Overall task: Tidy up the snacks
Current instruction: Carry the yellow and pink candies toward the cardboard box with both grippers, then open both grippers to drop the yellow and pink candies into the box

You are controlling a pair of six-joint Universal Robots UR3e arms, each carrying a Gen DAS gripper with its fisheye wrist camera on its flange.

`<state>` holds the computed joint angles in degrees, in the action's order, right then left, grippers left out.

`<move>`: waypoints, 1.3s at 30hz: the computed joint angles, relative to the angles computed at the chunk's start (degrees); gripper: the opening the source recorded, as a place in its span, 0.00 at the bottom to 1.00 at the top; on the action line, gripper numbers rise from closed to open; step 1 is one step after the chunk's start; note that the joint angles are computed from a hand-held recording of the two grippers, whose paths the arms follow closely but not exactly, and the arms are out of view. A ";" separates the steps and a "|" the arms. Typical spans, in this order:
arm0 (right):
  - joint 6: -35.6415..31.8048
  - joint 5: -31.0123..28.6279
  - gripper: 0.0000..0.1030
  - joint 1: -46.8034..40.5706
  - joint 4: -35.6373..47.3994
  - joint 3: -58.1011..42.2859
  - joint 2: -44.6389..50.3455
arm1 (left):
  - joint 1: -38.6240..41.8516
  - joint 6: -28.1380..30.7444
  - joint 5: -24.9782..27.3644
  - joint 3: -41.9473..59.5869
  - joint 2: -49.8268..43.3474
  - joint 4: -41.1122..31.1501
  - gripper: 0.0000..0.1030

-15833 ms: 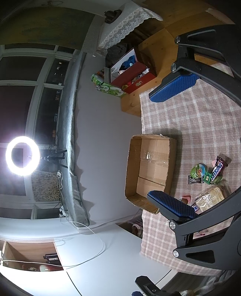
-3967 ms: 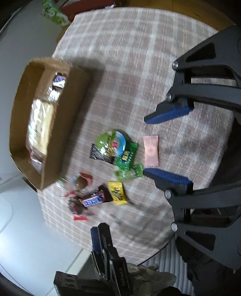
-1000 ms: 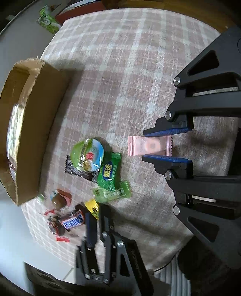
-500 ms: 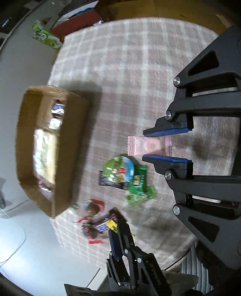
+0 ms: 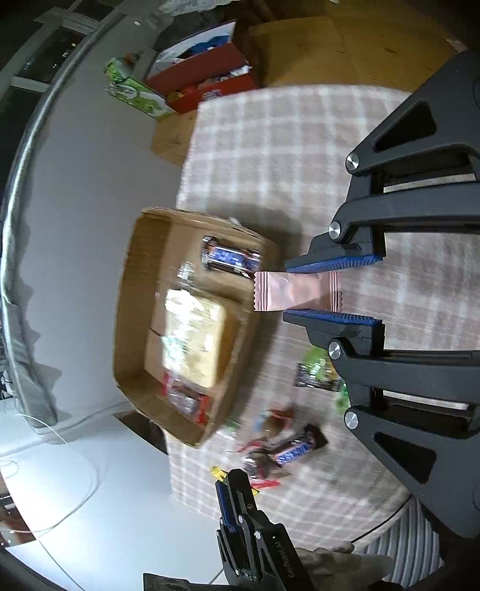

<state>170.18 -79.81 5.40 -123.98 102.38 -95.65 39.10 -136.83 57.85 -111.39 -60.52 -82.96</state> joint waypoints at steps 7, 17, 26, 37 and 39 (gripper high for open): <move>0.11 -1.02 0.20 0.64 -0.54 -7.09 6.16 | -6.05 -7.11 1.34 4.38 -8.73 9.58 0.23; 0.12 -1.56 0.20 1.15 -0.44 -15.31 15.08 | -12.48 -13.37 4.43 9.11 -18.99 18.11 0.23; 0.08 -2.83 0.20 2.13 0.52 -20.99 22.23 | -15.31 -16.28 6.60 12.56 -26.06 20.99 0.23; -0.18 -2.79 0.44 2.24 0.34 -22.57 24.88 | -15.67 -17.14 7.64 14.52 -29.04 19.92 0.50; -0.32 -3.09 0.66 2.37 -1.68 -21.38 24.23 | -15.24 -17.01 7.19 14.26 -28.70 19.92 0.53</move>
<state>169.86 -82.90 7.77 -125.66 81.00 -71.42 23.87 -153.84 65.04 -97.13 -89.21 -63.04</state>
